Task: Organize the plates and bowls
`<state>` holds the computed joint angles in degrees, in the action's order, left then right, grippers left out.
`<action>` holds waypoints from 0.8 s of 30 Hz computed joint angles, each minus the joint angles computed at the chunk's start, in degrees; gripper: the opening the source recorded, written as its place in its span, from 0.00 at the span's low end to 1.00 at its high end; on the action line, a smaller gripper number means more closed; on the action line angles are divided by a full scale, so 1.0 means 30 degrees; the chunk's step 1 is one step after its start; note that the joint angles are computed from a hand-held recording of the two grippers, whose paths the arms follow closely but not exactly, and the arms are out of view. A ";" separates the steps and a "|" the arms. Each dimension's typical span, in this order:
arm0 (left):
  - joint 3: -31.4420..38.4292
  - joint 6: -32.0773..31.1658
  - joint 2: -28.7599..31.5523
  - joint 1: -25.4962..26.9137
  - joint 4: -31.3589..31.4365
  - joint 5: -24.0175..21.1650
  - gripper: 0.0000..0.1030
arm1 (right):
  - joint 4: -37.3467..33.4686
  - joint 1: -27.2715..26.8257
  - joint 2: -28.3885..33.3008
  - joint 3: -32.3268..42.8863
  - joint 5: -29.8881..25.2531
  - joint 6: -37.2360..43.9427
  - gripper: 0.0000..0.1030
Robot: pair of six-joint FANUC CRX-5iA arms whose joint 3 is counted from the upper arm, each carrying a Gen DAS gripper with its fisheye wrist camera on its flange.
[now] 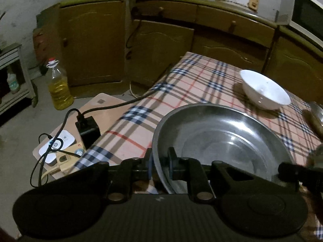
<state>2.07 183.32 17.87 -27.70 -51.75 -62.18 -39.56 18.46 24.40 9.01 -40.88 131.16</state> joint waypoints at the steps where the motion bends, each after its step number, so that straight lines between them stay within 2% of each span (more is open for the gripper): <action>1: 0.0075 0.0095 0.0003 -0.0197 -0.0138 -0.0099 0.15 | -0.0153 -0.0130 -0.0159 -0.0108 0.0045 0.0237 0.21; 12: 0.1333 -0.0463 0.0151 -0.1696 -0.0744 -0.0497 0.16 | -0.1940 -0.1981 -0.2208 -0.1514 0.0678 0.2628 0.21; 24: 0.3400 -0.2324 0.0842 -0.2981 -0.1270 -0.0649 0.16 | -0.3511 -0.4355 -0.3630 -0.2234 0.0510 0.3747 0.21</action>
